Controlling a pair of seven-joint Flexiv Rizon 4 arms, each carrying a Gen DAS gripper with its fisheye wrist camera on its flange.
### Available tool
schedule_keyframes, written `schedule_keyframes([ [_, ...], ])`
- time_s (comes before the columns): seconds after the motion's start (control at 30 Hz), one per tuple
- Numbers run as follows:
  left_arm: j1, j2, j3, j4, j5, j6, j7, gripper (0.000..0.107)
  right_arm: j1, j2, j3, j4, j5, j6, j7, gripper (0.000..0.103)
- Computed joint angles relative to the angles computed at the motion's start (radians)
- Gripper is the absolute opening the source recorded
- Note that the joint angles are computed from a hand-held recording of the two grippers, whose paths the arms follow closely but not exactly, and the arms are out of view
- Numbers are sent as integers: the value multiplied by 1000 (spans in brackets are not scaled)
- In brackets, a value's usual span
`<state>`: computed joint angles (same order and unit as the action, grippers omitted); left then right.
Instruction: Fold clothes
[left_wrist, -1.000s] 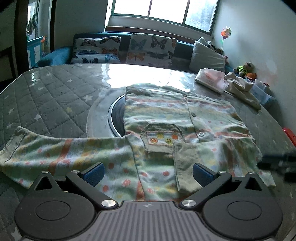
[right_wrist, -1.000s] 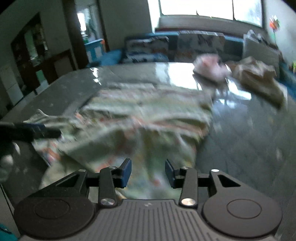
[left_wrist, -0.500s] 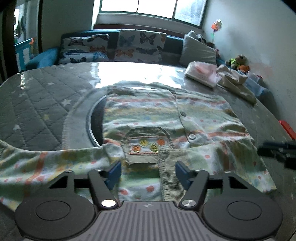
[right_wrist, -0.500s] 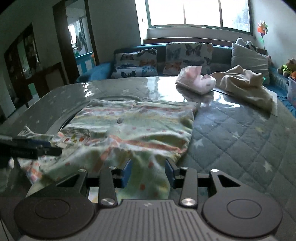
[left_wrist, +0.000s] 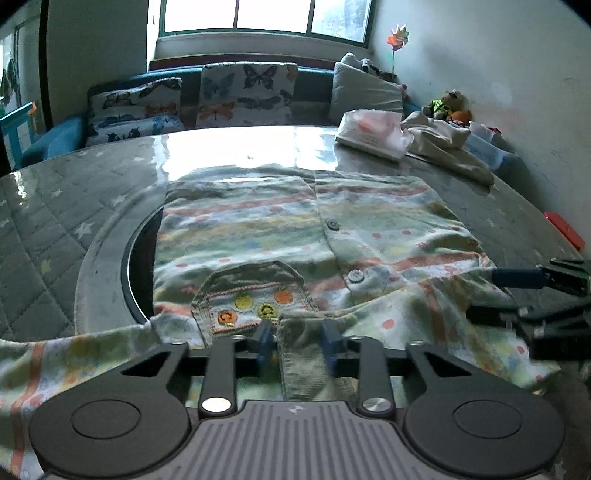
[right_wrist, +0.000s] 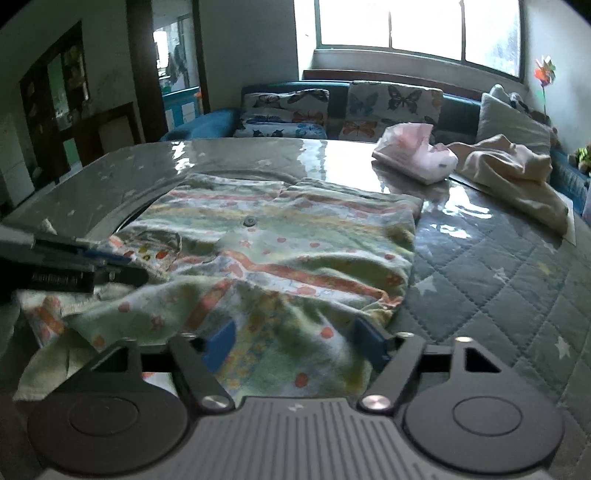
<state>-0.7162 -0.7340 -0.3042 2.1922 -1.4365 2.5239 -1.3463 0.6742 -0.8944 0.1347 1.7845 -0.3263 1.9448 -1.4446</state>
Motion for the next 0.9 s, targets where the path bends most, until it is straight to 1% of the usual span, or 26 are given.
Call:
schedule_keyframes([
  [0.07, -4, -3, -1, -7, -23, 17, 9, 9, 30, -1, -30, 8, 17, 16, -15, 86],
  [0.13, -8, -16, -7, -24, -56, 43, 35, 9, 55, -3, -54, 15, 30, 29, -34, 95],
  [0.17, -7, -23, -13, -35, -74, 56, 54, 9, 70, -4, -69, 18, 39, 35, -47, 103],
  [0.2, -4, -27, -19, -40, -80, 62, 61, 9, 86, -3, -74, 16, 76, 23, -73, 103],
  [0.23, -2, -30, -23, -45, -84, 70, 64, 9, 73, -8, -67, 17, 57, 31, -48, 103],
  [0.33, 1, -31, -26, -35, -71, 87, 41, 9, 28, -22, -22, 14, 42, 45, -42, 103],
  [0.37, 2, -29, -28, -32, -75, 91, 37, 11, 28, -24, -24, 17, 41, 58, -49, 103],
  [0.47, 0, -13, -35, -9, -89, 98, 9, 16, 28, -18, -23, 19, 39, 46, -49, 103],
  [0.5, -2, -7, -37, 1, -93, 99, -3, 21, 37, -13, -31, 20, 48, 41, -47, 103],
  [0.53, -5, 0, -38, 11, -98, 100, -15, 35, 55, -5, -48, 25, 64, 39, -48, 103],
  [0.57, -12, 6, -39, 25, -101, 105, -36, 44, 74, 2, -66, 29, 80, 38, -49, 103],
  [0.6, -20, 13, -40, 39, -104, 111, -58, 49, 110, 9, -99, 37, 112, 62, -58, 103],
  [0.63, -29, 19, -41, 53, -108, 117, -79, 59, 143, 14, -127, 43, 145, 84, -71, 103],
  [0.7, -46, 32, -43, 80, -118, 129, -121, 65, 150, 19, -123, 44, 154, 103, -92, 103],
  [0.77, -69, 39, -49, 99, -149, 151, -160, 85, 187, 18, -146, 30, 187, 101, -111, 103],
  [0.87, -100, 52, -60, 130, -202, 181, -219, 98, 224, 7, -161, -2, 215, 75, -124, 103],
  [0.9, -111, 57, -64, 141, -222, 190, -238, 99, 233, 1, -164, -15, 219, 64, -124, 103],
])
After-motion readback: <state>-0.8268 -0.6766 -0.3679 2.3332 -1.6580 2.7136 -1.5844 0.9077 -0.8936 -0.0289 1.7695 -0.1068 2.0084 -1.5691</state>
